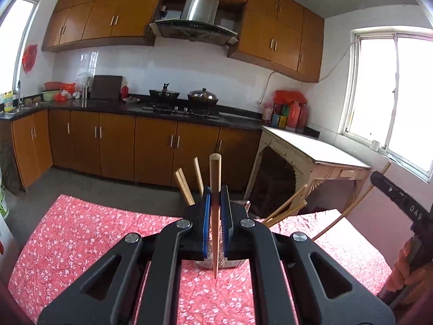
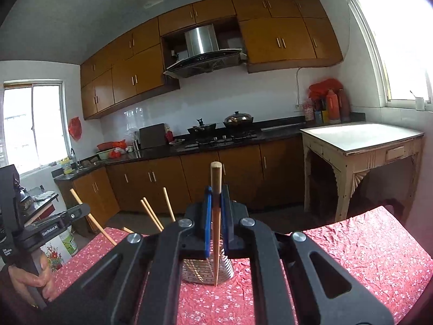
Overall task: Organize utensils
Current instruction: 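Lift the chopstick over the wire holder with the right tool while the left tool lifts its own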
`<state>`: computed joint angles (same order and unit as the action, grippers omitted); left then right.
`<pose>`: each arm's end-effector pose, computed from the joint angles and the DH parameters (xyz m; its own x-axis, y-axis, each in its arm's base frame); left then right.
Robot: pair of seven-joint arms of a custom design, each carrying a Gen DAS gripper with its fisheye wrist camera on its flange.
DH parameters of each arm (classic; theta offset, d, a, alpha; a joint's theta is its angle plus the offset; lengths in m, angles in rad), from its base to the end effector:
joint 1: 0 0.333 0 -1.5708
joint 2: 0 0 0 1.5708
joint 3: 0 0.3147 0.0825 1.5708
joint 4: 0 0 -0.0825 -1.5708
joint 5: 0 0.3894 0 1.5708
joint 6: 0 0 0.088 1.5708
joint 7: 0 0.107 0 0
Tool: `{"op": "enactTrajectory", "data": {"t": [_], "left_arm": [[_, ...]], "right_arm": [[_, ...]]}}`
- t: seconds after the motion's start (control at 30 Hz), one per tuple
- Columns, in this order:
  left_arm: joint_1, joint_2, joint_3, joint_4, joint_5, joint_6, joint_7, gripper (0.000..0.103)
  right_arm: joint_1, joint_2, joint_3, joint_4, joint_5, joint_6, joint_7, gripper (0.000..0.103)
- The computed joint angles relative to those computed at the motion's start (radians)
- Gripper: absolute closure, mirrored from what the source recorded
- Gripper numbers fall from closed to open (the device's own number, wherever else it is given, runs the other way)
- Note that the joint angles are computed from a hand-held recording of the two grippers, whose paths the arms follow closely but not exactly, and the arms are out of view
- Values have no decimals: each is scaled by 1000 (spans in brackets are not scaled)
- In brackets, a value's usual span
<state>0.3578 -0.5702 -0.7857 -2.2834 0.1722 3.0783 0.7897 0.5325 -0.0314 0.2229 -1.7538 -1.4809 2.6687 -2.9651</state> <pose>0.3979 -0.2909 0.6367 -0.1304 -0.9748 0.1810 -0.3374 -0.1280 -0.9326 0.4183 0.4374 0.6544 0.2377 -0.9551 -0.1766 -0.2120 0.1264 -0.9691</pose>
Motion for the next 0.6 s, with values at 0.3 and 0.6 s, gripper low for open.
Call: {"op": "enactTrajectory", "data": {"t": [0.3,0.6], "left_arm": [[330,-13,-230,237,75,-51,-115,96],[663,-9,-482,402,48,-115,-163,96]], "right_arm": [[57,169,-44,239,61,-2,-103,95],[122,358,-142,459,216,-18,-262,96]]}}
